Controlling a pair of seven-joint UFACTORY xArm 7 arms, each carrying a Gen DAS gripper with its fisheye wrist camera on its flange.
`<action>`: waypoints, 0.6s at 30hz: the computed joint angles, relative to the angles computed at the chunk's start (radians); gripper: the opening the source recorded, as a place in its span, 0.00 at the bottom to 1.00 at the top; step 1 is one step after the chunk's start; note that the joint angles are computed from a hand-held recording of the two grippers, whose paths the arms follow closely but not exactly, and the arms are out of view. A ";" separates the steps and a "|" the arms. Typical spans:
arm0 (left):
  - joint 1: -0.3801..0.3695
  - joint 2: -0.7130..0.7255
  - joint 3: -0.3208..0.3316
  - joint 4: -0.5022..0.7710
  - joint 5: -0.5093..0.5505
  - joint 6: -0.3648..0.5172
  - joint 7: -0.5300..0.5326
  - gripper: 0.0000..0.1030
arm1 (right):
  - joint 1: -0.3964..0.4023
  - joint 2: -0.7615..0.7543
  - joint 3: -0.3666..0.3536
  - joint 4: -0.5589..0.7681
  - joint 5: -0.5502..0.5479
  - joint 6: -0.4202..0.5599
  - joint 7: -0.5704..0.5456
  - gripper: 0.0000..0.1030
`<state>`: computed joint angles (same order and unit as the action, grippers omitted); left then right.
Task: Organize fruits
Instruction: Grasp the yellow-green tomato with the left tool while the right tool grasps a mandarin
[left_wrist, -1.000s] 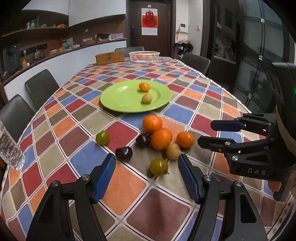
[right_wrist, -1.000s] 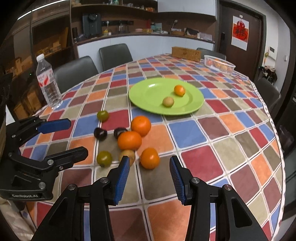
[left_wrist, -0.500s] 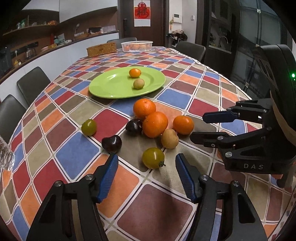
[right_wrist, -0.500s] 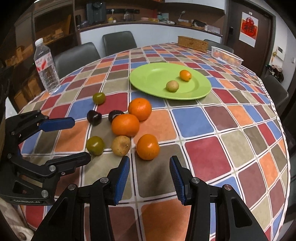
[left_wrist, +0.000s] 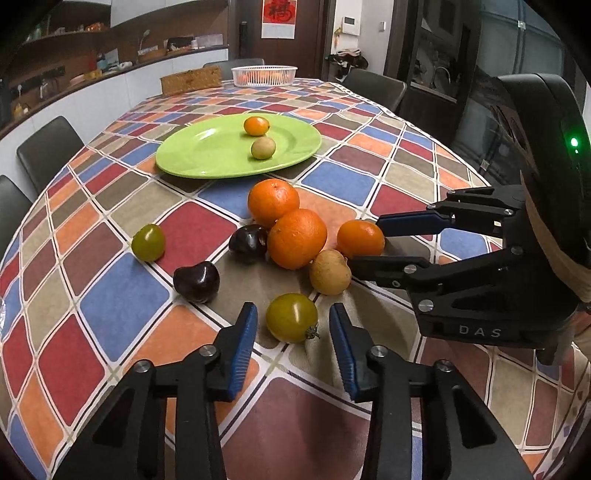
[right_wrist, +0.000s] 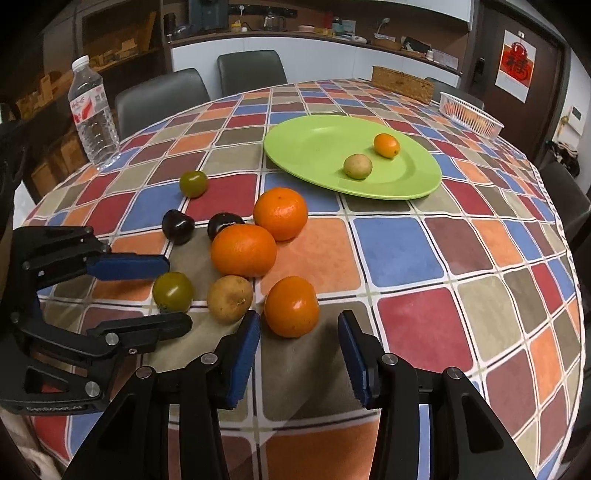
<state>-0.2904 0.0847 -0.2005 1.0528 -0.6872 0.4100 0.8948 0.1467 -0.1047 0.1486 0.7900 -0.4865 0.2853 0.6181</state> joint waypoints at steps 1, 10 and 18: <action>0.001 0.004 0.001 0.004 0.000 0.005 -0.002 0.33 | -0.001 0.005 0.000 0.004 -0.003 0.000 0.002 0.42; 0.013 0.012 0.000 0.027 -0.022 0.055 0.001 0.27 | 0.013 0.026 -0.016 0.014 0.066 -0.024 -0.046 0.30; 0.011 -0.015 0.003 0.021 -0.070 0.060 0.037 0.27 | 0.002 0.000 -0.006 -0.005 0.045 -0.036 0.021 0.30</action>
